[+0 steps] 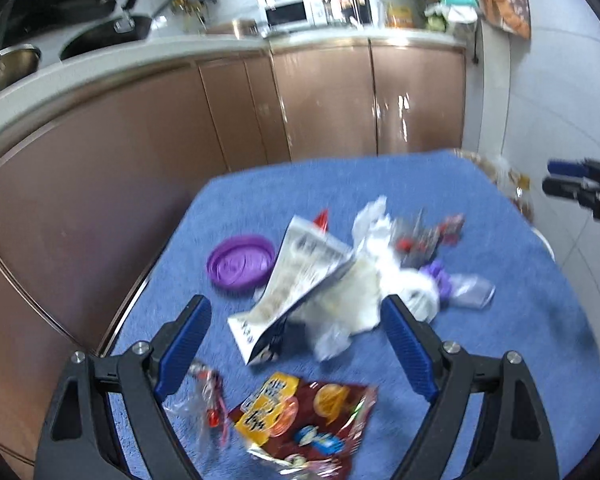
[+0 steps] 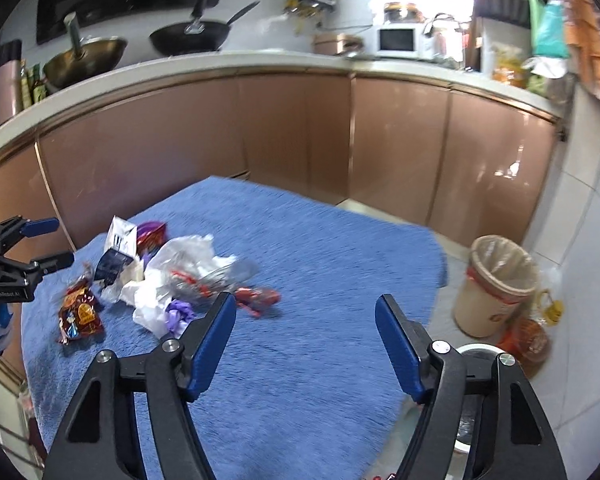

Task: Collect trash
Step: 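Grasp the white paper sleeve with the left tool while the right tool grasps the clear red-twist wrapper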

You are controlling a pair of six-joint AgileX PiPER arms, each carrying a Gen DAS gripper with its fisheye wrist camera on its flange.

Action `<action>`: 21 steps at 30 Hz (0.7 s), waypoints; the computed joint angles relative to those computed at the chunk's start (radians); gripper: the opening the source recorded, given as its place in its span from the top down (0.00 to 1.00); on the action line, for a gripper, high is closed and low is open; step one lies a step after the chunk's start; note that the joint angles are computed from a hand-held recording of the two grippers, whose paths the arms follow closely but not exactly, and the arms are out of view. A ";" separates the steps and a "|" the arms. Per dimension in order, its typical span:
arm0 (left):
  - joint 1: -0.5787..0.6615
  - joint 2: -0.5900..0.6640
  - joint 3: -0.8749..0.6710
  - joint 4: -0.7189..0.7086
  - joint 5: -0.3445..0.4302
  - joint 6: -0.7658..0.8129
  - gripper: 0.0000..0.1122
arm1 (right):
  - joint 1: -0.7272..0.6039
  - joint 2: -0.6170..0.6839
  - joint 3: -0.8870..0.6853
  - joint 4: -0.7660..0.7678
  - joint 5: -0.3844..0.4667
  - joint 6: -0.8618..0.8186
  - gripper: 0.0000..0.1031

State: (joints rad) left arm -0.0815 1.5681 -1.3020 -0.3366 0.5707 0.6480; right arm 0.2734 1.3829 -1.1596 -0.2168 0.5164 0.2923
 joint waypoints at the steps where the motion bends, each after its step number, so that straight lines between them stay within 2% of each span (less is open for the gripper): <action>1: 0.014 0.023 -0.015 -0.020 0.019 0.035 0.24 | 0.005 0.024 -0.016 0.026 -0.002 -0.028 0.31; 5: 0.051 0.110 -0.098 -0.069 0.084 0.115 0.32 | 0.015 0.093 -0.065 0.090 0.002 -0.115 0.32; 7: 0.057 0.167 -0.167 -0.064 0.131 0.115 0.41 | 0.015 0.137 -0.100 0.134 0.010 -0.168 0.32; 11: 0.074 0.263 -0.287 -0.074 0.232 0.159 0.46 | -0.005 0.204 -0.163 0.237 0.041 -0.292 0.32; 16: 0.067 0.349 -0.398 -0.042 0.325 0.199 0.48 | -0.031 0.310 -0.277 0.350 0.128 -0.450 0.32; 21: 0.069 0.409 -0.489 -0.042 0.405 0.221 0.59 | -0.049 0.420 -0.411 0.415 0.217 -0.555 0.33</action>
